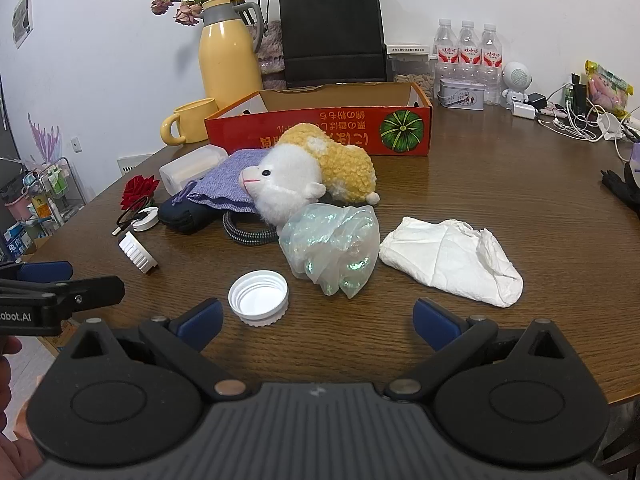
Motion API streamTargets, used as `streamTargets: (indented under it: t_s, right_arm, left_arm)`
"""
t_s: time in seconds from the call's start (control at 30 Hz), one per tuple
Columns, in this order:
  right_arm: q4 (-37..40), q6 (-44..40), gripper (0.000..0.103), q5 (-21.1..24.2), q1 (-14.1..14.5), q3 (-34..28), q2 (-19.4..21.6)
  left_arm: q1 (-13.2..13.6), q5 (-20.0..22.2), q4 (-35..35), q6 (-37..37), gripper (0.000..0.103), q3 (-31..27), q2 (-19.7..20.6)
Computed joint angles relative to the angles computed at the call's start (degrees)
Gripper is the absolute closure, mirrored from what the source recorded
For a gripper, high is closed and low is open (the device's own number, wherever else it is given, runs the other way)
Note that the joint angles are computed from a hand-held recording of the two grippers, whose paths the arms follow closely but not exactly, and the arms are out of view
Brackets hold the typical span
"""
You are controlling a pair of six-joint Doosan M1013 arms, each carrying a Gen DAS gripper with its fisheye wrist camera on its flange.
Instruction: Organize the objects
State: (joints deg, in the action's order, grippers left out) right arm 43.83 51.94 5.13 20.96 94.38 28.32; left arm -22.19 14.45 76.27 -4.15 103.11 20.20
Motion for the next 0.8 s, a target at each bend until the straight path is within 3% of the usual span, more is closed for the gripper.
streamTargets:
  t_s: [0.6,0.7,0.8]
  right_arm:
    - [0.41,-0.05,0.0,0.42,-0.01,0.02,0.03]
    - [5.87,-5.81,0.0,1.22,-0.12,-0.1,0.13]
    - [11.81,-13.24,0.004,2.56,-0.15,-0.7,0.7]
  left_arm:
    - [-0.16,0.02,0.2,-0.25,0.0,0.08,0.05]
    - [-0.07,-0.39,1.14,-1.16,0.0,-0.01,0.27]
    - [0.35,-1.67,6.3,-6.81,0.003,-0.18,0.78]
